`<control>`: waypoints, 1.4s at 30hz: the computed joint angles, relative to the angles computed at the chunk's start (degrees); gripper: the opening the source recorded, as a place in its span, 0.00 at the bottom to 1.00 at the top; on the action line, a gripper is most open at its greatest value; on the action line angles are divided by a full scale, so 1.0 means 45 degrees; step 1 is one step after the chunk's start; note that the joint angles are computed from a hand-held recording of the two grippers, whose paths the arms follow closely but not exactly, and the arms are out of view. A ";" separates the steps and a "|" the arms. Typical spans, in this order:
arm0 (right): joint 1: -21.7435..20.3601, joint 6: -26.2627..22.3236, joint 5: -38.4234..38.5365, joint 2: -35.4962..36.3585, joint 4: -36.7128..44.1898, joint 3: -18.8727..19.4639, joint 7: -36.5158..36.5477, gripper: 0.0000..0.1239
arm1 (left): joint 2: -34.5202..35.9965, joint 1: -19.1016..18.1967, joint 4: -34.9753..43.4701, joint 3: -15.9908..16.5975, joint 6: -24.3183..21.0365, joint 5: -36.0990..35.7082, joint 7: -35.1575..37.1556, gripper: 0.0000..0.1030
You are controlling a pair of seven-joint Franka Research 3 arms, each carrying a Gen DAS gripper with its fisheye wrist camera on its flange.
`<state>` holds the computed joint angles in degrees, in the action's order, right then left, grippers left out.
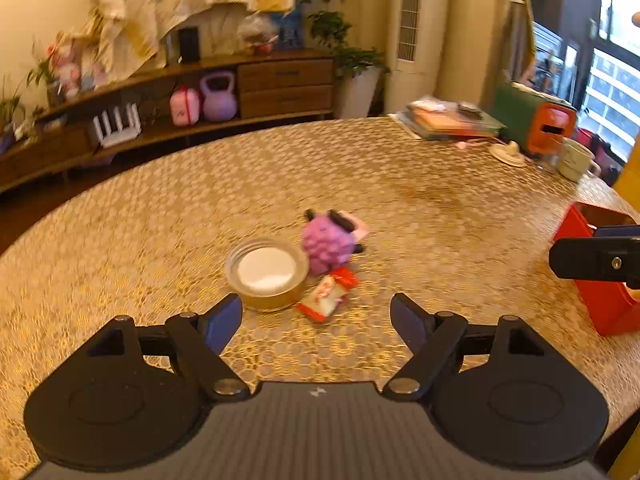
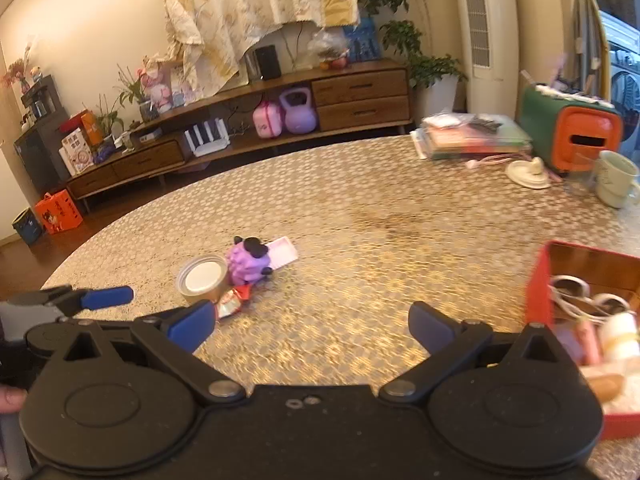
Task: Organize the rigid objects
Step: 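Withdraw both open tools toward the tin lid and pink figure, then grasp the round tin lid with the left tool while the right tool grasps the pink plush figure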
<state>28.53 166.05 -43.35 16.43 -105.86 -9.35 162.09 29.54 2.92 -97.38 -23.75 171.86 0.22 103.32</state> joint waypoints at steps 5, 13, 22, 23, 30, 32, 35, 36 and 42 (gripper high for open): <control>-0.0253 -0.0472 0.1784 0.1528 0.1798 0.0414 -0.2122 0.83 | 0.0947 -0.0618 0.1249 0.0851 -0.0541 0.0370 -0.0575 0.79; -0.0517 -0.1256 0.4702 0.4143 0.5116 0.0754 -0.4932 0.83 | 0.2750 -0.1030 0.3639 0.1233 -0.1570 0.0685 -0.1085 0.79; -0.0537 -0.2629 0.7077 0.6961 0.9181 0.0652 -0.6903 0.83 | 0.4217 -0.1426 0.5711 0.1428 -0.2323 0.0695 -0.1171 0.79; -0.0517 -0.2811 0.7275 0.7255 0.9621 0.0617 -0.7072 0.83 | 0.4333 -0.1433 0.5872 0.1407 -0.2372 0.0658 -0.1148 0.79; -0.0533 -0.4098 0.8190 0.9238 1.2671 0.0432 -0.7283 0.81 | 0.4949 -0.1656 0.6682 0.1475 -0.2410 0.0628 -0.1008 0.79; -0.0650 -0.4540 0.8420 0.9780 1.3575 0.0559 -0.7330 0.79 | 0.5041 -0.1737 0.6790 0.1545 -0.2316 0.0673 -0.1032 0.79; -0.0725 -0.5087 0.8542 1.0348 1.4543 0.0602 -0.7398 0.73 | 0.5141 -0.1811 0.6914 0.1600 -0.2230 0.0774 -0.1002 0.79; -0.0723 -0.5165 0.8558 1.0435 1.4682 0.0592 -0.7356 0.71 | 0.5168 -0.1828 0.6938 0.1612 -0.2190 0.0803 -0.0996 0.79; -0.0897 -0.5167 0.8837 1.0469 1.4616 0.0812 -0.7328 0.50 | 0.5307 -0.1824 0.7060 0.1555 -0.2043 0.0907 -0.0877 0.77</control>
